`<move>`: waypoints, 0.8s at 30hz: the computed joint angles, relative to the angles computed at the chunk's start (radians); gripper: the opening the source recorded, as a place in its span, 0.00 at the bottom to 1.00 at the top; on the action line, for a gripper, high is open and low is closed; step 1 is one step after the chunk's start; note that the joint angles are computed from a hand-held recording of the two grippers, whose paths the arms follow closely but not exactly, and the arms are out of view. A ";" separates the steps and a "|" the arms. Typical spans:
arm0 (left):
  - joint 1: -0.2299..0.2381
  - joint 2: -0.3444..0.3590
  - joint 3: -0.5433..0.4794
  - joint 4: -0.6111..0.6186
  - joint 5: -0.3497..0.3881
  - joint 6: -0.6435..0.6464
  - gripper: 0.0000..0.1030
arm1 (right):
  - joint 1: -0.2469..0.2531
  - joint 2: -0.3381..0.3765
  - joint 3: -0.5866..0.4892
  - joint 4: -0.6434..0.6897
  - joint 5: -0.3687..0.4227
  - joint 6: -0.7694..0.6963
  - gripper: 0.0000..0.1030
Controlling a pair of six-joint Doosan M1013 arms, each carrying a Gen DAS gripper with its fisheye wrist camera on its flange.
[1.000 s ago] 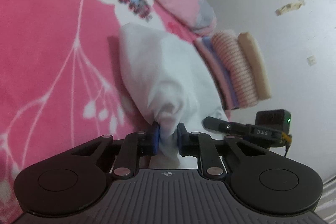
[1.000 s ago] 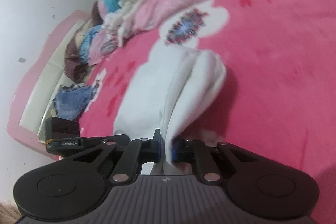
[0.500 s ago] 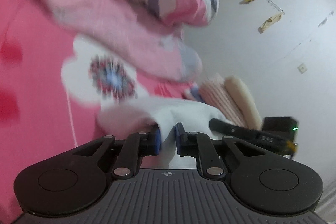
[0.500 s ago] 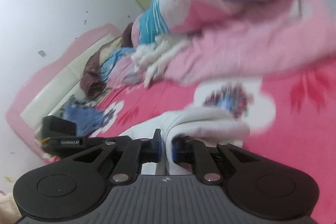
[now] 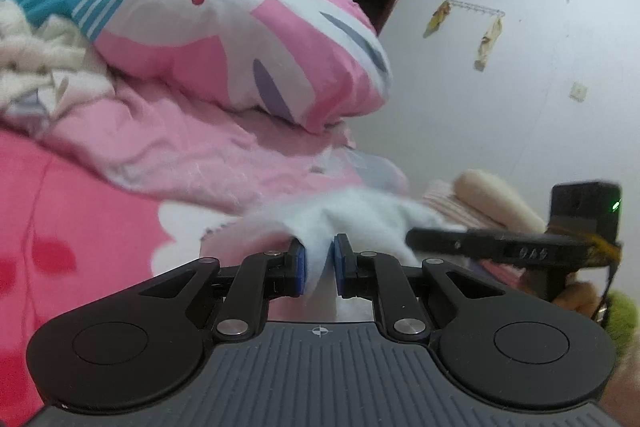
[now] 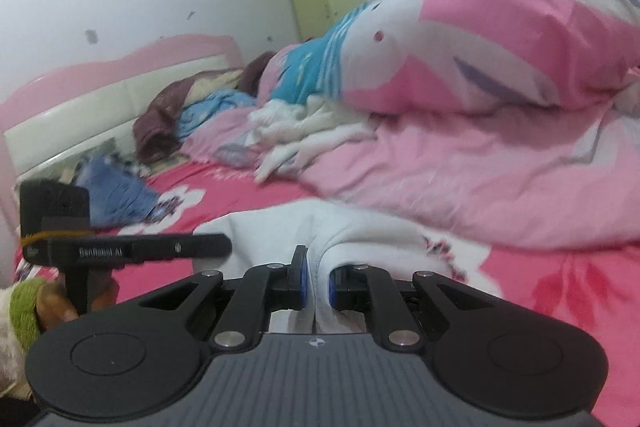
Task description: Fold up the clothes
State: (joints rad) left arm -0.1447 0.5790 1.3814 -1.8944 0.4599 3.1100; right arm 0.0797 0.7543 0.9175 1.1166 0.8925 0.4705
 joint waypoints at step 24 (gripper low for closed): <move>0.058 -0.134 0.135 0.633 0.160 -0.594 0.39 | 0.029 -0.316 0.662 0.353 -0.258 -0.317 0.10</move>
State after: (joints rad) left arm -0.0870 0.4453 1.5167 -1.2618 0.6202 2.5162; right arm 0.1083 0.4381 1.5792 1.4701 0.6345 0.1533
